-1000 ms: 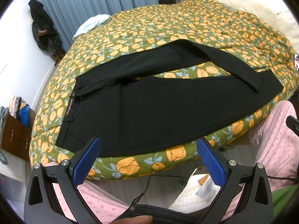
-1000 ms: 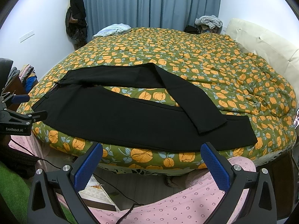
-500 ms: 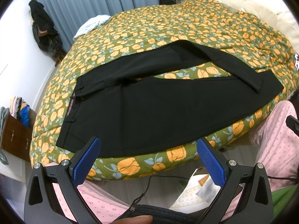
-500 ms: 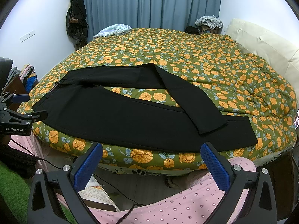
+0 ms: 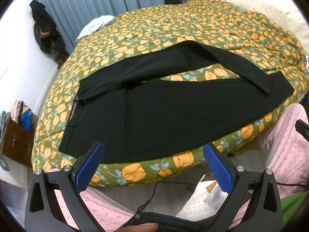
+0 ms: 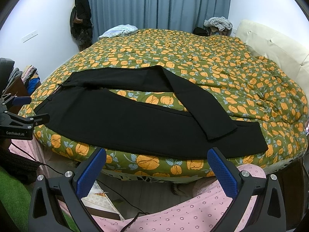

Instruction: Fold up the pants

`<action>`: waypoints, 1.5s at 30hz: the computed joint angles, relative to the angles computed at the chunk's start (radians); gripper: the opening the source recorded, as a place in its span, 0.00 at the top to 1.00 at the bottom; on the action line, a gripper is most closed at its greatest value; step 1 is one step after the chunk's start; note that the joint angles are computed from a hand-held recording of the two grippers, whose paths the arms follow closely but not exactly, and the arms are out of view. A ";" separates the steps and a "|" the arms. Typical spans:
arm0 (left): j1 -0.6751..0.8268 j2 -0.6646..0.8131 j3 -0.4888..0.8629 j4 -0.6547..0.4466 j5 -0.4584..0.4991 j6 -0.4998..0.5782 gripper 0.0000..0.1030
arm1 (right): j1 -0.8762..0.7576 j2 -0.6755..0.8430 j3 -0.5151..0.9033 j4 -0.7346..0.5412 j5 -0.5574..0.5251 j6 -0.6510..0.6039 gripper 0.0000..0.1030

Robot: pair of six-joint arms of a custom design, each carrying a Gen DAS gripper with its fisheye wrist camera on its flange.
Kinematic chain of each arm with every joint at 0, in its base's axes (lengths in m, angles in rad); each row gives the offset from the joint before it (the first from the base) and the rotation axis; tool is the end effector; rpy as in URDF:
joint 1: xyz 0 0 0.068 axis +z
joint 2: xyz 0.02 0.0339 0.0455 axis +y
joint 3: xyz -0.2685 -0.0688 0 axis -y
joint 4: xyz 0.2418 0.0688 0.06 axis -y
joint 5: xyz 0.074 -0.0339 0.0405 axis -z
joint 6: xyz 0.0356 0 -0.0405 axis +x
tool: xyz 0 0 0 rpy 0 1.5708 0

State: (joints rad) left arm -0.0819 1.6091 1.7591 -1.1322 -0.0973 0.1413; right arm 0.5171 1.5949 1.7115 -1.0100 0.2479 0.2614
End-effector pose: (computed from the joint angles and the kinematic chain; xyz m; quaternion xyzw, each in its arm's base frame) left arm 0.3204 -0.0228 0.3862 0.0924 0.9515 0.0551 0.2882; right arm 0.2891 0.1544 0.3851 -0.0786 0.9336 0.0172 0.3493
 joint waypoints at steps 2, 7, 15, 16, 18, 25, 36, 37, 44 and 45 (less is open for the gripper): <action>0.004 0.001 -0.001 0.001 0.002 0.003 0.01 | -0.002 -0.001 -0.001 0.000 -0.004 -0.002 0.00; 0.003 0.000 -0.002 0.003 0.001 0.003 0.01 | -0.011 -0.002 -0.003 0.002 -0.010 -0.014 0.00; 0.017 -0.002 -0.005 0.008 0.002 0.003 0.01 | -0.013 0.001 0.000 -0.001 -0.002 -0.018 0.00; 0.022 -0.003 -0.006 0.009 0.005 0.005 0.01 | -0.014 0.000 -0.001 0.000 -0.002 -0.022 0.00; 0.017 -0.003 -0.002 0.007 0.002 -0.002 0.01 | -0.014 -0.002 -0.003 0.008 0.008 -0.035 0.00; 0.028 -0.009 -0.013 0.056 -0.054 0.012 0.01 | -0.028 0.003 0.028 0.071 0.082 -0.153 0.00; 0.072 0.006 0.031 0.070 -0.063 -0.049 0.00 | -0.120 0.129 0.172 0.018 -0.118 -0.200 0.00; 0.075 0.013 0.037 0.070 -0.069 -0.051 0.00 | -0.116 0.126 0.161 0.038 -0.123 -0.190 0.00; 0.087 0.054 0.089 0.083 -0.028 -0.106 0.00 | -0.073 0.176 0.144 0.127 -0.191 -0.080 0.00; 0.086 0.059 0.097 0.087 -0.020 -0.121 0.00 | -0.064 0.195 0.156 0.127 -0.211 -0.071 0.00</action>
